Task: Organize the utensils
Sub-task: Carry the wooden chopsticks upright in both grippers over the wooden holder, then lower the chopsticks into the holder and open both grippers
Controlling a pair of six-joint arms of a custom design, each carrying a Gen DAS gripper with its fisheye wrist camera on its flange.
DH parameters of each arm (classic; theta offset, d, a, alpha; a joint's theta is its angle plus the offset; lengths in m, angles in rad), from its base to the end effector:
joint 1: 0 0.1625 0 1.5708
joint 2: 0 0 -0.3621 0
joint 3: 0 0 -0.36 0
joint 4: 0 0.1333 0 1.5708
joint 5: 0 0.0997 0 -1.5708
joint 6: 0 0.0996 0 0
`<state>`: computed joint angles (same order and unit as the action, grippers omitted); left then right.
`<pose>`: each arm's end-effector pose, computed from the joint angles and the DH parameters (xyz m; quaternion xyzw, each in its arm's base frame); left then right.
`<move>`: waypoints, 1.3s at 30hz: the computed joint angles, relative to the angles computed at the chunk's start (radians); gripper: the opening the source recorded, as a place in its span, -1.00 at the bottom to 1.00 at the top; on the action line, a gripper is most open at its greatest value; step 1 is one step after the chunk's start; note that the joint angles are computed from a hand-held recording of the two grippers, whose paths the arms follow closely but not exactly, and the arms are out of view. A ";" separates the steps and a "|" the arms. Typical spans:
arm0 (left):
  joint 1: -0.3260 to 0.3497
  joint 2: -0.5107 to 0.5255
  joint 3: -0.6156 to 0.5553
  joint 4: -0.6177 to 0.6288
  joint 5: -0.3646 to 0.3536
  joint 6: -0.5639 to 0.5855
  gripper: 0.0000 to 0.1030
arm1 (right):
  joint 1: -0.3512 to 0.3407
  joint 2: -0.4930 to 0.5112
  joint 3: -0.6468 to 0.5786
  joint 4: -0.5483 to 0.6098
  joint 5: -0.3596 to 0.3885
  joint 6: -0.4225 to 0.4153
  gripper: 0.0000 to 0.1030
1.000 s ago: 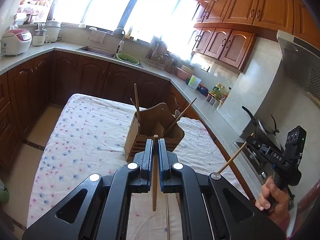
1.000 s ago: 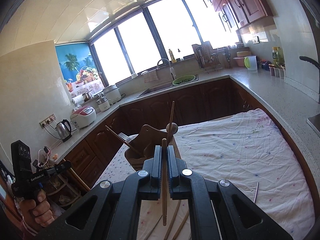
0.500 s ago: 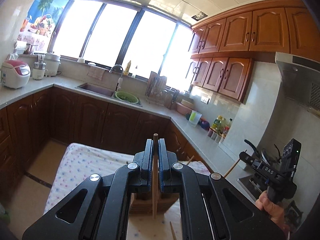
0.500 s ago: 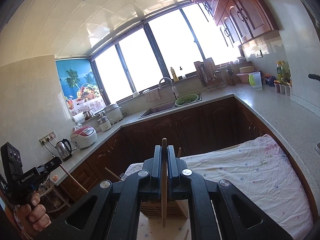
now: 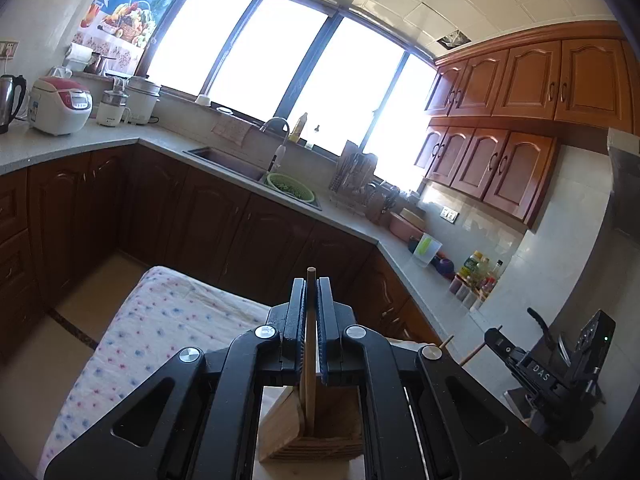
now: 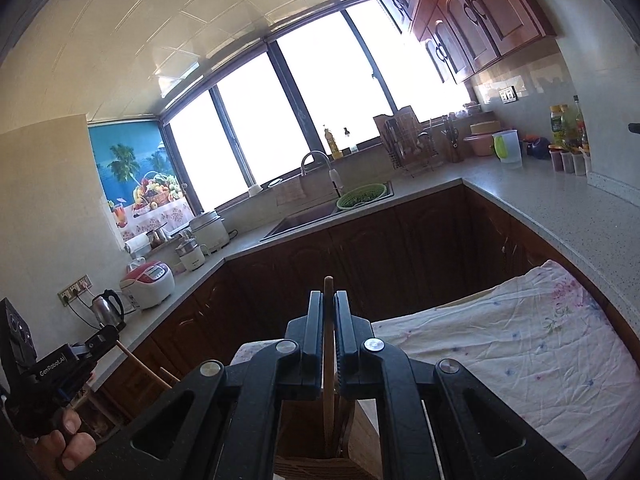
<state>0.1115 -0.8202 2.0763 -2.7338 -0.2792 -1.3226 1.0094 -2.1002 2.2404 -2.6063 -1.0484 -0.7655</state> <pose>-0.4268 -0.2783 0.0484 0.0824 0.7940 -0.5848 0.1441 -0.0066 -0.3542 0.4486 0.1999 -0.8550 0.4728 0.0741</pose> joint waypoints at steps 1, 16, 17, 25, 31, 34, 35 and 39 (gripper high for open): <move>0.005 0.006 0.008 0.005 -0.008 -0.020 -0.92 | -0.007 0.006 0.011 -0.010 -0.002 -0.009 -0.90; 0.039 0.088 -0.028 -0.068 -0.098 0.092 -0.90 | -0.018 0.046 0.034 -0.027 -0.055 -0.029 -0.90; 0.039 0.090 -0.029 -0.070 -0.099 0.095 -0.90 | -0.015 0.046 0.034 -0.027 -0.057 -0.028 -0.90; 0.051 0.101 -0.055 -0.030 -0.113 0.098 -0.90 | 0.002 0.059 0.027 -0.037 -0.081 -0.016 -0.90; 0.049 0.078 -0.064 0.049 -0.139 0.046 -0.64 | 0.004 0.061 0.012 -0.004 -0.088 -0.012 -0.77; 0.018 0.051 -0.040 0.099 -0.130 -0.032 0.09 | -0.036 0.015 0.020 0.042 -0.032 -0.020 -0.15; 0.002 0.043 -0.024 0.098 -0.120 -0.054 0.18 | -0.062 -0.010 0.024 0.068 0.006 -0.028 0.25; -0.066 -0.017 -0.009 0.377 -0.096 -0.306 0.75 | -0.176 -0.129 0.042 0.192 0.152 -0.095 0.72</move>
<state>0.0453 -0.8374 2.0670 -2.3566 -0.3755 -1.6290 0.8337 -2.2291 2.2828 -2.4147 -0.8961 -0.8603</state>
